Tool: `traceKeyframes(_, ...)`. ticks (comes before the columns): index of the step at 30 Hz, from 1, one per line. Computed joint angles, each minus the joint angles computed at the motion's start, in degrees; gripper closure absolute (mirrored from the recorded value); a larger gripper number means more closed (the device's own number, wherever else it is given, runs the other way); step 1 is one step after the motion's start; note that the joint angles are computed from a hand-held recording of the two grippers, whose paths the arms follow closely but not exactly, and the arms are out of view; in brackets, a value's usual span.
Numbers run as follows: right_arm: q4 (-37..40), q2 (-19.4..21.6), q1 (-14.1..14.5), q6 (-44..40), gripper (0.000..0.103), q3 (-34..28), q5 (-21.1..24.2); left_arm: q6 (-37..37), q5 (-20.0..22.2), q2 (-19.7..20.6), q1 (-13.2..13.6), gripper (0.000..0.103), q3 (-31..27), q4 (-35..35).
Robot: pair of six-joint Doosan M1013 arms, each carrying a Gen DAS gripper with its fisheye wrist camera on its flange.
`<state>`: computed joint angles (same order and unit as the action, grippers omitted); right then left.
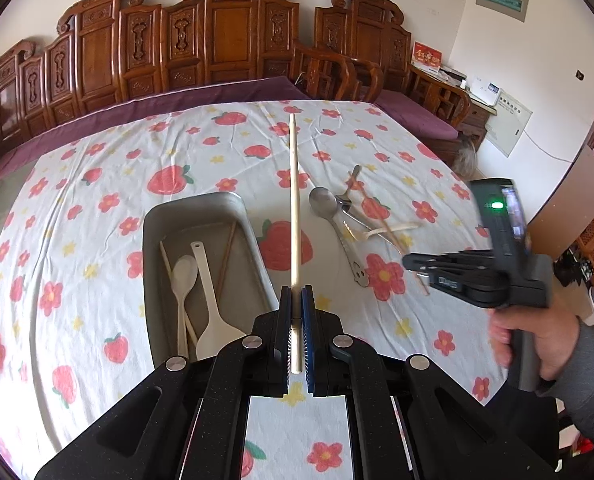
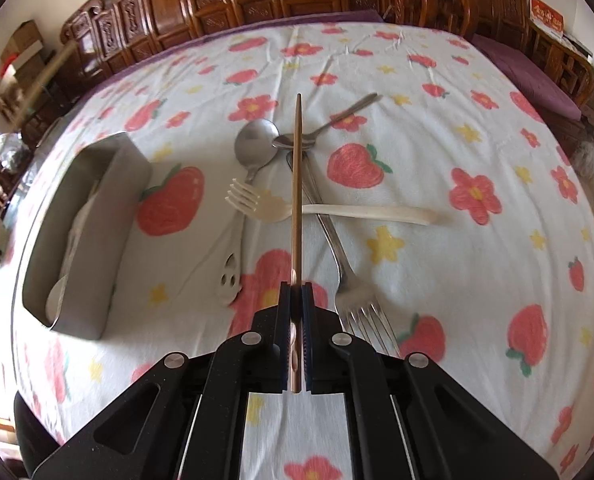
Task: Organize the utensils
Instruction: 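Lower the chopstick into the tray with the left gripper while the right gripper releases its chopstick there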
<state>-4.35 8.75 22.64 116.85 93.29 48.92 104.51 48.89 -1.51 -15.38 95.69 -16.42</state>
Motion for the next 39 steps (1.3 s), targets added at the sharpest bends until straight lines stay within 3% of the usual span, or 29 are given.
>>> traceKeyframes(13,3.6,-5.9,0.9,-3.5,0.097,2.3,-4.2,-2.9,-0.3,0.2,1.3,0.099,0.4,2.3)
traceKeyframes(28,7.5,-4.9,3.8,-9.9,0.097,-0.8,-4.8,-8.4,1.4,2.8,3.8,0.099,0.6,6.0)
traceKeyframes(39,8.3,-4.4,4.7,-11.3,0.097,-1.4,-4.1,-9.9,1.7,3.9,4.0,0.099,0.7,7.0)
